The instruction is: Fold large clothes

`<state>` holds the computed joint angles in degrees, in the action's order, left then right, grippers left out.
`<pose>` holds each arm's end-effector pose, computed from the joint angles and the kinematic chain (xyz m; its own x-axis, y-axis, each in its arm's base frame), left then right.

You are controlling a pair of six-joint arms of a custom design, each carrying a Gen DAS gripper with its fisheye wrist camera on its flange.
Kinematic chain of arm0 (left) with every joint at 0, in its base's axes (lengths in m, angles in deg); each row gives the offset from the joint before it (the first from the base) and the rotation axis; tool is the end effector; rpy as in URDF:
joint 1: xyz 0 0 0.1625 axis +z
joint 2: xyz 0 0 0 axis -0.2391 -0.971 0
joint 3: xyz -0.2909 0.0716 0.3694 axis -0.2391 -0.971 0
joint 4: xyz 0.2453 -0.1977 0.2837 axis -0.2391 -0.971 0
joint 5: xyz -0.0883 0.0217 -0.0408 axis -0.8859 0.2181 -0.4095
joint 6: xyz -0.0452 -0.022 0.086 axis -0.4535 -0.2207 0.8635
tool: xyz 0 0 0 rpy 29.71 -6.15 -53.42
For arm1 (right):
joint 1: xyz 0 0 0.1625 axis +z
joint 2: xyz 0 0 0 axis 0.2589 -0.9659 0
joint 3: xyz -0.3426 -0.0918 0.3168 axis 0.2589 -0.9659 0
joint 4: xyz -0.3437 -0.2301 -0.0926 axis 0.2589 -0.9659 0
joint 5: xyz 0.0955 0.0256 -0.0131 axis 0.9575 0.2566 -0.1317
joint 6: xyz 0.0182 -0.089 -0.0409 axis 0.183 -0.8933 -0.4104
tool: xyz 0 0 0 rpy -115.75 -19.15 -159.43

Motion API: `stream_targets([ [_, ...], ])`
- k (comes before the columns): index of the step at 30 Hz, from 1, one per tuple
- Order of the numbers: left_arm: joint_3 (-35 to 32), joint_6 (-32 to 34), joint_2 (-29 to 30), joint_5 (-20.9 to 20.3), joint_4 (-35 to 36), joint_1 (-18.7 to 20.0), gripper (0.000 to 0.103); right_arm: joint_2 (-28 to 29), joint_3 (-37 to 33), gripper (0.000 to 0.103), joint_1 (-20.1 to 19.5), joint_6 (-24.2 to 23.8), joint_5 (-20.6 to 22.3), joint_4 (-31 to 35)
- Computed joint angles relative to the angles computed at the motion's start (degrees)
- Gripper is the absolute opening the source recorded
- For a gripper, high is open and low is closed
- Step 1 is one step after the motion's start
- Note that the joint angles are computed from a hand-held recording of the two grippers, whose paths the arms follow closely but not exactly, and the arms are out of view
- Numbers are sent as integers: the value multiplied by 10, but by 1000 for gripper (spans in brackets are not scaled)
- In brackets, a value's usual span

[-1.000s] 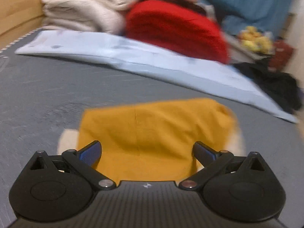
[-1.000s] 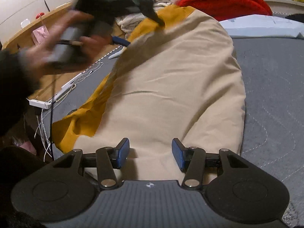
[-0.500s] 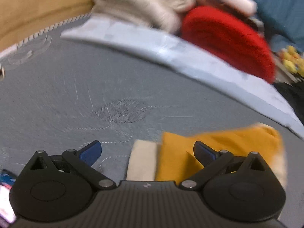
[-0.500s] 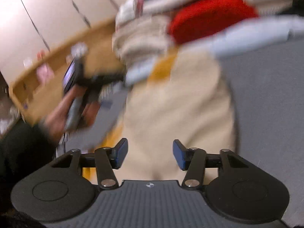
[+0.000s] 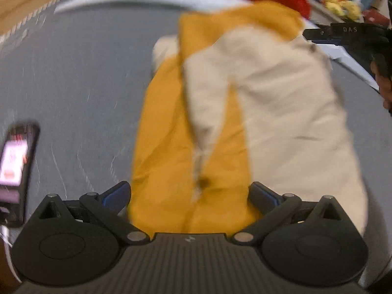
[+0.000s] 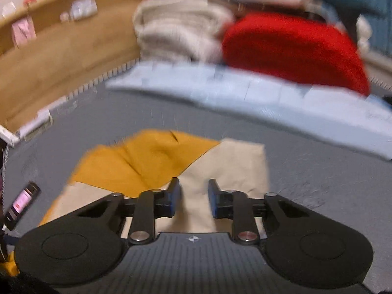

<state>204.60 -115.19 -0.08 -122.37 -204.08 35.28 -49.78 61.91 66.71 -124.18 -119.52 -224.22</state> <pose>-0.3932 -0.3648 0.0436 -0.7964 0.0114 -0.6046 0.2889 0.8855 -0.3639 0.0525 -0.5034 0.4523 -0.7482 -0.4208 0.5129 -0.6389 0.6655 -0.3859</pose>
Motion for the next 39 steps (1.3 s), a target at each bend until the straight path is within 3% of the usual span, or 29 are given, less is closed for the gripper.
stream_targets([
  [2,25,2,-12,-25,-63,19,103,34,-16,16,-1,27,-26,30],
  [5,32,19,-15,-19,-76,21,103,71,-20,7,-2,20,-57,15],
  [8,35,16,-14,-15,-79,15,103,48,-35,7,-19,44,7,49],
  [10,38,9,-17,-3,-83,9,103,10,-36,22,-47,82,87,54],
  [12,39,-13,-24,29,-52,-17,103,-39,-17,86,-80,113,144,1],
  [13,38,-25,-25,48,-31,-34,103,-59,-9,94,-96,116,163,-19],
  [16,32,-70,-18,72,5,-71,103,-113,-18,95,-148,110,207,36],
  [19,13,-116,1,55,18,-92,103,-143,-32,95,-173,116,188,123],
  [27,-16,-270,-15,23,104,-120,103,-222,19,95,-207,4,185,249],
  [30,2,-298,-34,22,63,-141,103,-240,41,95,-198,-23,183,251],
  [33,-1,-322,-33,17,67,-149,103,-237,49,95,-182,-1,183,229],
  [36,-6,-330,-28,-20,76,-136,103,-219,46,95,-171,29,173,210],
  [39,8,-338,-23,-48,41,-117,103,-197,39,95,-170,56,169,195],
])
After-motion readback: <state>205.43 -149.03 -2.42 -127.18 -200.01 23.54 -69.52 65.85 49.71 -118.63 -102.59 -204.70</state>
